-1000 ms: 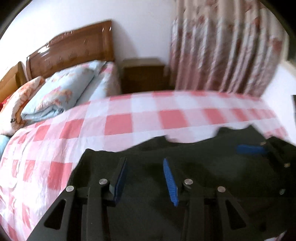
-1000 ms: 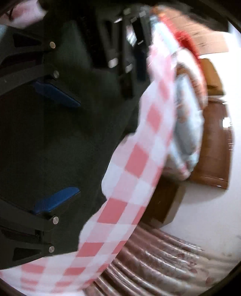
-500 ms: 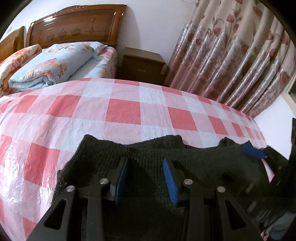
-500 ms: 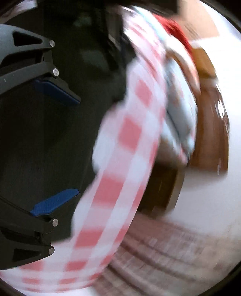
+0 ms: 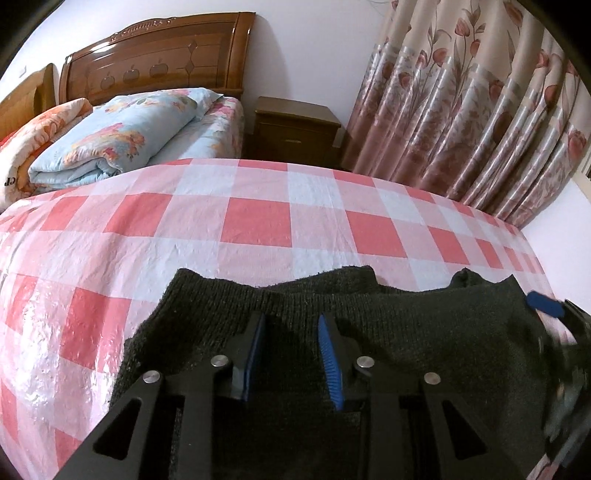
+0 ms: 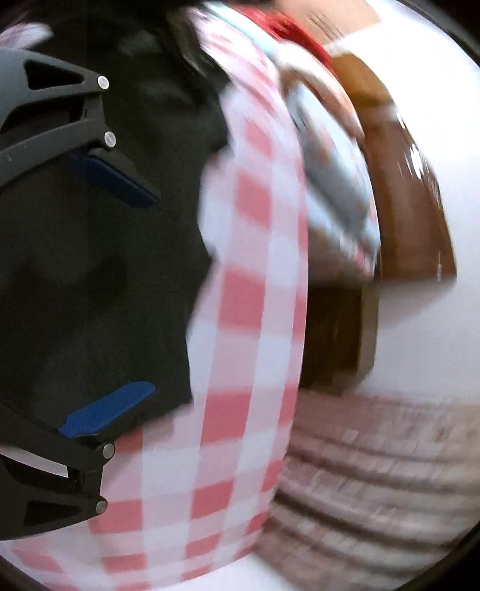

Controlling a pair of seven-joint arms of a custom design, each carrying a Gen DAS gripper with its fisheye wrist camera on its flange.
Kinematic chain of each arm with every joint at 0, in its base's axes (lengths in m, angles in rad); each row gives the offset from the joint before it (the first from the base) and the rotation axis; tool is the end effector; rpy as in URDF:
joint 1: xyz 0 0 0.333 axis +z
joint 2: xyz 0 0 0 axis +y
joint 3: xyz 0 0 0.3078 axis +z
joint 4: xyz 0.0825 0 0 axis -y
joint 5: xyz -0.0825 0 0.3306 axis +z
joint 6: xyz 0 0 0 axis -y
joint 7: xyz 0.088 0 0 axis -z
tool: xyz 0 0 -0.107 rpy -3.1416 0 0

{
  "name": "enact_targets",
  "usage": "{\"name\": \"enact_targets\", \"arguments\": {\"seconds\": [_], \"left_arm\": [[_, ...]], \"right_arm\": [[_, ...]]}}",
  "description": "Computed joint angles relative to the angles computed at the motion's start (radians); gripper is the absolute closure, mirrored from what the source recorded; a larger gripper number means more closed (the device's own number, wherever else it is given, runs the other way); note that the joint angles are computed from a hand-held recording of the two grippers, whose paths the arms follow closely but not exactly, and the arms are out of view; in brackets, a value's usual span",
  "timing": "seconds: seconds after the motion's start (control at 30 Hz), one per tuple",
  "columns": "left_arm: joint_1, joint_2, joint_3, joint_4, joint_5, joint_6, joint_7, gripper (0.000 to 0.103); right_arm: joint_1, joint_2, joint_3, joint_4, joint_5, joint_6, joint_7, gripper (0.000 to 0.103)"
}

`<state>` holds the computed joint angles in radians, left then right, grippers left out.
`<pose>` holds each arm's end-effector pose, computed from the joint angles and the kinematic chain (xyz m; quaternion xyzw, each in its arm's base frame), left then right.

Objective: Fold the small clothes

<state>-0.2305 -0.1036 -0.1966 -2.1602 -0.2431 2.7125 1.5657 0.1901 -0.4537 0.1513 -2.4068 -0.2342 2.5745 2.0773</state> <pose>0.4717 -0.2092 0.5333 -0.5829 0.7434 -0.3089 0.1104 0.3837 0.1498 0.5602 -0.6691 0.6696 -0.2206 0.2351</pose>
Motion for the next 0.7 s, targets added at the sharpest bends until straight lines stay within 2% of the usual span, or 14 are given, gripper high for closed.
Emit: {"name": "enact_targets", "arguments": {"seconds": [0.07,0.1,0.13,0.17,0.27,0.33,0.43,0.5,0.53,0.57,0.6,0.63,0.7], "left_arm": [[0.0,-0.002,-0.001,-0.002,0.006,0.0,-0.004,0.072],[0.001,-0.002,-0.002,-0.002,0.012,-0.001,-0.007,0.072],[0.001,-0.004,-0.004,-0.004,0.021,0.0,-0.015,0.072],[0.003,-0.006,-0.009,-0.005,0.042,-0.002,-0.029,0.072],[0.009,-0.007,-0.024,-0.001,0.13,-0.012,-0.083,0.071],[0.009,-0.008,-0.028,0.0,0.171,-0.017,-0.108,0.071],[0.004,-0.009,-0.02,0.018,0.151,-0.052,-0.123,0.07],[0.016,-0.034,-0.048,0.02,0.219,-0.073,-0.237,0.073],[-0.015,-0.058,-0.041,-0.004,0.179,-0.03,-0.209,0.073],[-0.067,-0.076,-0.026,-0.024,0.1,0.008,-0.121,0.072],[-0.087,-0.08,-0.043,-0.022,0.09,0.011,-0.081,0.071],[-0.09,-0.077,-0.066,-0.016,0.136,0.004,-0.086,0.07],[-0.058,-0.054,-0.137,0.005,0.355,-0.037,-0.193,0.07]], "right_arm": [[0.076,-0.003,-0.018,-0.026,0.024,0.033,-0.125,0.0],[0.09,0.0,-0.014,-0.04,0.017,0.047,-0.167,0.0],[0.077,0.003,0.004,-0.052,0.0,0.049,-0.163,0.0],[0.075,-0.005,-0.01,-0.073,0.026,0.075,-0.149,0.0],[0.045,-0.025,-0.036,-0.093,0.089,0.072,-0.087,0.0],[0.011,-0.026,-0.007,-0.093,0.074,0.086,-0.038,0.0],[-0.034,-0.049,0.045,-0.11,0.007,0.088,0.034,0.0],[-0.031,-0.04,0.046,-0.1,-0.01,0.08,0.039,0.0],[-0.027,-0.02,0.04,-0.085,-0.013,0.079,0.036,0.0],[-0.023,0.001,0.034,-0.073,-0.014,0.083,0.032,0.0],[-0.012,0.008,0.022,-0.069,-0.006,0.08,0.022,0.0],[-0.005,0.01,0.014,-0.069,0.0,0.082,0.017,0.0],[0.005,0.002,0.0,-0.078,0.01,0.088,0.006,0.0]]}}
